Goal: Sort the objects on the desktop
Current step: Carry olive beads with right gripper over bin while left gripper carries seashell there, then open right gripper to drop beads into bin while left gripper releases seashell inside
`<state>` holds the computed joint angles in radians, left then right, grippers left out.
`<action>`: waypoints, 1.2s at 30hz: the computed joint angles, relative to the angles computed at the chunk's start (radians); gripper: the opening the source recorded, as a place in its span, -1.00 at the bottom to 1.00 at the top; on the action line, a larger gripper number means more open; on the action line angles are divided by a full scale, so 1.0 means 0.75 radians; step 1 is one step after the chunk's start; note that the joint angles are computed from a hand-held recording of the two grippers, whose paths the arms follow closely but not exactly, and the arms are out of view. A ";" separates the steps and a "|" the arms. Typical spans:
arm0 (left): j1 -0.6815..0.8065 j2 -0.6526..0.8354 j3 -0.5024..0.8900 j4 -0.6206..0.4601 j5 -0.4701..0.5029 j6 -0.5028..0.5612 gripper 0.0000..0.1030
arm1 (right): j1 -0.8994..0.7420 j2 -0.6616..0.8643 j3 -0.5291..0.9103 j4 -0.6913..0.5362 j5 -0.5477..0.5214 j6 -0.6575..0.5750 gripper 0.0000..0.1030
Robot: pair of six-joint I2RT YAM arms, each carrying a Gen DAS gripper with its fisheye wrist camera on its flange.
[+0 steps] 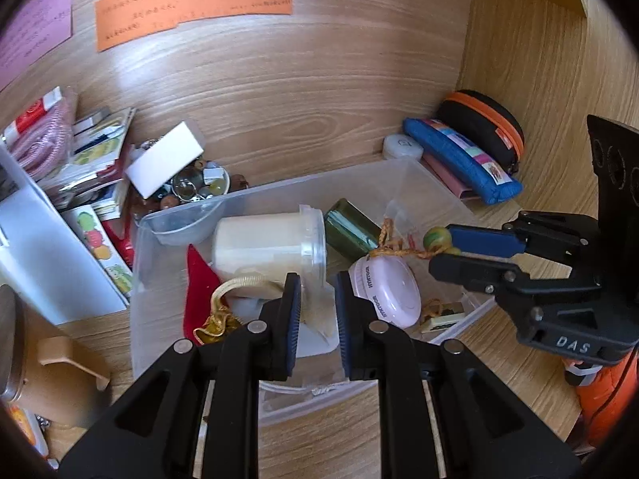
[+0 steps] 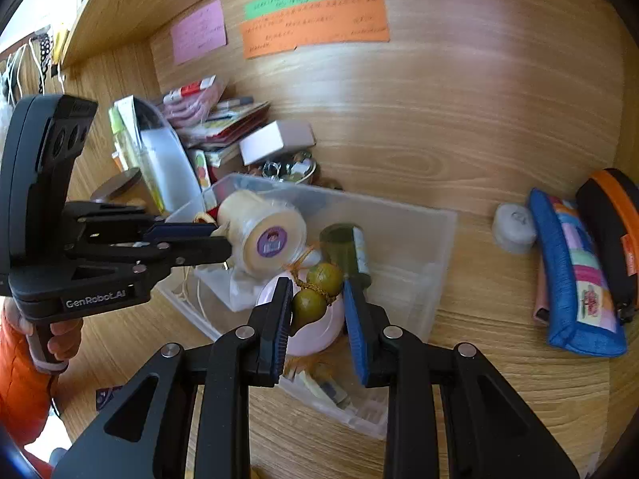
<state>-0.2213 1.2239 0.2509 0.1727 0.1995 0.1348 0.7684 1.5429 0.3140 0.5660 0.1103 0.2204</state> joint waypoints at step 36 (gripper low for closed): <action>-0.077 -0.127 -0.086 0.058 -0.250 -0.024 0.37 | 0.070 -0.006 -0.008 0.002 0.132 0.013 0.25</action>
